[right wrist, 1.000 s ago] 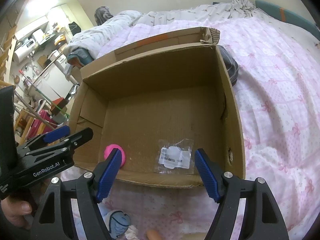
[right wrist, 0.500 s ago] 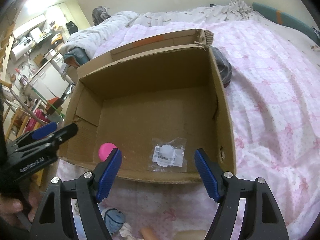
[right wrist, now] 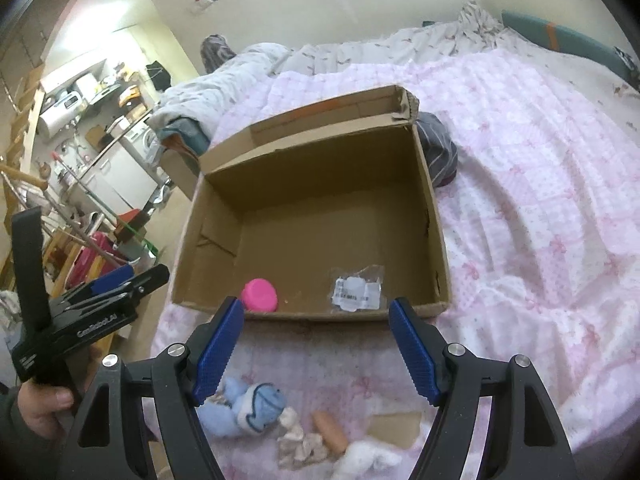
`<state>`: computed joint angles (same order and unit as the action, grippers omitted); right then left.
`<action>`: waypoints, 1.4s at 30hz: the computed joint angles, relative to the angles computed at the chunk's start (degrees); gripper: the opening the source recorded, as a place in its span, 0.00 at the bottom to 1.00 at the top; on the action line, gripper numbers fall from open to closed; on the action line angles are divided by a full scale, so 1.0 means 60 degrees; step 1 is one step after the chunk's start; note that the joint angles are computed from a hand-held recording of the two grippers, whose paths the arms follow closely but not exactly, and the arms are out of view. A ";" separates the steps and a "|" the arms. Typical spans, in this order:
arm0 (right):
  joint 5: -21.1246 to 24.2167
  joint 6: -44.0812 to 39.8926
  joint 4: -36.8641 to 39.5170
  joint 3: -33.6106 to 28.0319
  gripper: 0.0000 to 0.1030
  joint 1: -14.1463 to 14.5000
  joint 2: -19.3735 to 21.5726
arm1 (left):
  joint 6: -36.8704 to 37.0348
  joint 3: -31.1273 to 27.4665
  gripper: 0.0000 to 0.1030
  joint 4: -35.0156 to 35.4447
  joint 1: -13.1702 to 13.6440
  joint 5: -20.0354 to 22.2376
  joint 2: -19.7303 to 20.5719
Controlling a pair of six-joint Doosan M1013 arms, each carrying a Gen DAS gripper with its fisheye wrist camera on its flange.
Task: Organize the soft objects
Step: 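Withdraw both grippers and lower the left gripper onto the lace scrunchie, then grasp the scrunchie with the left gripper while the right grasps the blue plush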
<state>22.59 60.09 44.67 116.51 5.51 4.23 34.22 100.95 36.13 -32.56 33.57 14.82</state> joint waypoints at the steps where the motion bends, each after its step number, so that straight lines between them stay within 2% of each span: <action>1: -0.0031 0.0030 -0.0085 0.0064 0.77 0.0011 -0.0095 | -0.0058 0.0074 0.72 0.0000 -0.0013 0.0021 -0.0067; 5: -0.0045 -0.0218 0.0177 0.0274 0.77 -0.0022 -0.0341 | -0.0202 0.0405 0.72 -0.0067 -0.0030 0.0086 -0.0344; 9: 0.0328 -0.1555 0.2037 0.0568 0.77 -0.0261 -0.0486 | -0.0479 0.0687 0.72 -0.0232 -0.0036 0.0116 -0.0529; 11: 0.0404 -0.1795 0.2478 0.0653 0.77 -0.0335 -0.0524 | -0.0328 0.0791 0.72 -0.0643 -0.0013 0.0114 -0.0560; 15: 0.0189 -0.1053 0.1930 0.0660 0.77 -0.0232 -0.0528 | -0.0529 0.0847 0.72 -0.0972 0.0059 0.0251 -0.0541; 21: -0.0021 0.0366 0.0236 0.0617 0.77 0.0060 -0.0521 | -0.0622 0.0791 0.72 -0.1248 0.0162 0.0659 -0.0393; 23: -0.0034 0.0494 0.0047 0.0613 0.77 0.0093 -0.0506 | -0.0215 0.0720 0.72 -0.1995 0.0316 0.0808 -0.0268; 28: 0.0110 0.1123 -0.0422 0.0509 0.77 0.0064 -0.0331 | 0.1728 0.0512 0.72 -0.4721 0.0758 0.1324 0.0198; 35: 0.0293 0.1581 -0.0740 0.0408 0.77 0.0104 -0.0158 | 0.3707 0.0345 0.72 -0.7664 0.1074 0.1791 0.0802; 40: 0.0401 0.1698 -0.0946 0.0360 0.77 0.0170 -0.0069 | 0.4658 0.0382 0.72 -0.8855 0.1127 0.1564 0.0892; 42: 0.0437 0.1768 -0.1034 0.0336 0.77 0.0183 -0.0034 | 0.4879 0.0368 0.72 -0.8900 0.1045 0.1505 0.0886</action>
